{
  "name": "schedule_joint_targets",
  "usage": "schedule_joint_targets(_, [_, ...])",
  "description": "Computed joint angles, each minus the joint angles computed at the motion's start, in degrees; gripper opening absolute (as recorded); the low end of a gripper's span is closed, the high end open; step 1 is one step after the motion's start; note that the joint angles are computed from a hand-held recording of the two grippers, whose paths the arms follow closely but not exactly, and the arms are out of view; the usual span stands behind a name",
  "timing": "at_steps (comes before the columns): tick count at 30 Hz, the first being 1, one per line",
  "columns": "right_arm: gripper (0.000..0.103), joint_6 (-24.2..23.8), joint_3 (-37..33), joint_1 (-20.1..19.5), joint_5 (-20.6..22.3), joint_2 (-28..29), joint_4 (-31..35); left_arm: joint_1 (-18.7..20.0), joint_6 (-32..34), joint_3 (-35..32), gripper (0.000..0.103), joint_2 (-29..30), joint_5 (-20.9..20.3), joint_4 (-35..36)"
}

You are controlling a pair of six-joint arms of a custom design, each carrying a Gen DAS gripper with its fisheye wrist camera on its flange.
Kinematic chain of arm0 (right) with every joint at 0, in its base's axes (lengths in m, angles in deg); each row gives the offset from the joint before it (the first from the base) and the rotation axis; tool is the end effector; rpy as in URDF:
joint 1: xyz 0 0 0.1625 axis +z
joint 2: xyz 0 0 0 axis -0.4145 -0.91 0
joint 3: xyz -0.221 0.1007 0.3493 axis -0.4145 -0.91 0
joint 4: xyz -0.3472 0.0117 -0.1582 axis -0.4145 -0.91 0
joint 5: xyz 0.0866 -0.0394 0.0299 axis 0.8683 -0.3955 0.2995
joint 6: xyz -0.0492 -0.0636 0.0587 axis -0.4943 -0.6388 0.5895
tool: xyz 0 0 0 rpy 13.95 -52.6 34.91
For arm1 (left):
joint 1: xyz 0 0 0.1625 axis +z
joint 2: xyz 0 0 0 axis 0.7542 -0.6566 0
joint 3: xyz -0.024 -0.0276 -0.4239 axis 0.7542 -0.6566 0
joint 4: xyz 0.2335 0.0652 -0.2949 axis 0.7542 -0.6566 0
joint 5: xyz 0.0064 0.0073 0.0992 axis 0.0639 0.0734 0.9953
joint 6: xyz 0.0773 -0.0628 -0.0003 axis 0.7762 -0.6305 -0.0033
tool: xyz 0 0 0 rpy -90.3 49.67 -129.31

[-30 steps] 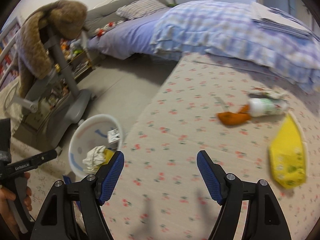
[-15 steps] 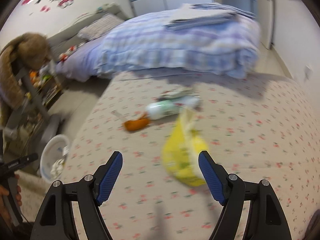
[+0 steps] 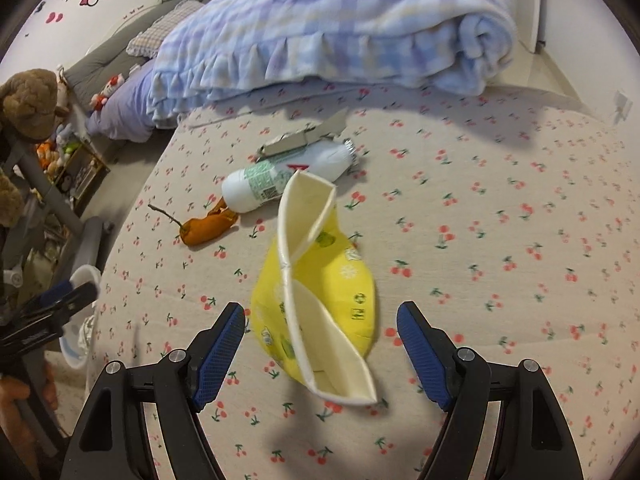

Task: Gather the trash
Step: 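Grasp the yellow paper cup with the right tool while the left grasps the orange carrot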

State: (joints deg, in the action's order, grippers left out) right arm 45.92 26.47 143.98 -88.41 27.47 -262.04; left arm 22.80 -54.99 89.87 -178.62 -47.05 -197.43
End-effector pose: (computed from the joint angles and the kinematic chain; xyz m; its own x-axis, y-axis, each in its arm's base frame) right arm 0.3353 -0.4427 -0.0522 -0.8466 -0.0880 0.5249 -0.2914 0.9019 -0.3188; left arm 0.0736 -0.4273 0.3497 -0.7532 -0.0229 -0.6574 0.2941 0.8822 -0.3677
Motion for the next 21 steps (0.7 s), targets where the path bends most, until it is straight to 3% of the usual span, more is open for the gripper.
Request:
schedule_joint_targets(5, [0.078,0.26,-1.65,-1.14,-0.13,0.9,3.22,0.72,4.36,-0.95,0.101,5.74,-5.42,-5.65])
schedule_joint_targets(7, [0.068,-0.28,-1.54,-1.64,0.77,0.92,2.67,0.23,6.69,-0.82,0.101,7.57,-6.31,-8.62])
schedule_joint_targets(11, [0.062,0.12,-1.85,-1.85,1.76,0.56,3.6,0.51,6.96,-1.57,0.099,9.83,-11.28,-12.42])
schedule_joint_targets(14, [0.056,-0.78,-2.71,-1.57,1.74,0.79,4.15,1.22,5.23,-2.79,0.091,11.69,-15.96,-12.72])
schedule_joint_targets(18, [0.05,-0.47,-3.43,-1.65,1.66,0.56,5.01,1.31,4.5,-3.49,0.069,14.81,-17.21,-13.63])
schedule_joint_targets(21, [0.048,0.66,-3.53,-1.9,1.1,-0.06,5.91,1.07,4.11,-2.9,0.067,16.14,-16.12,-16.61])
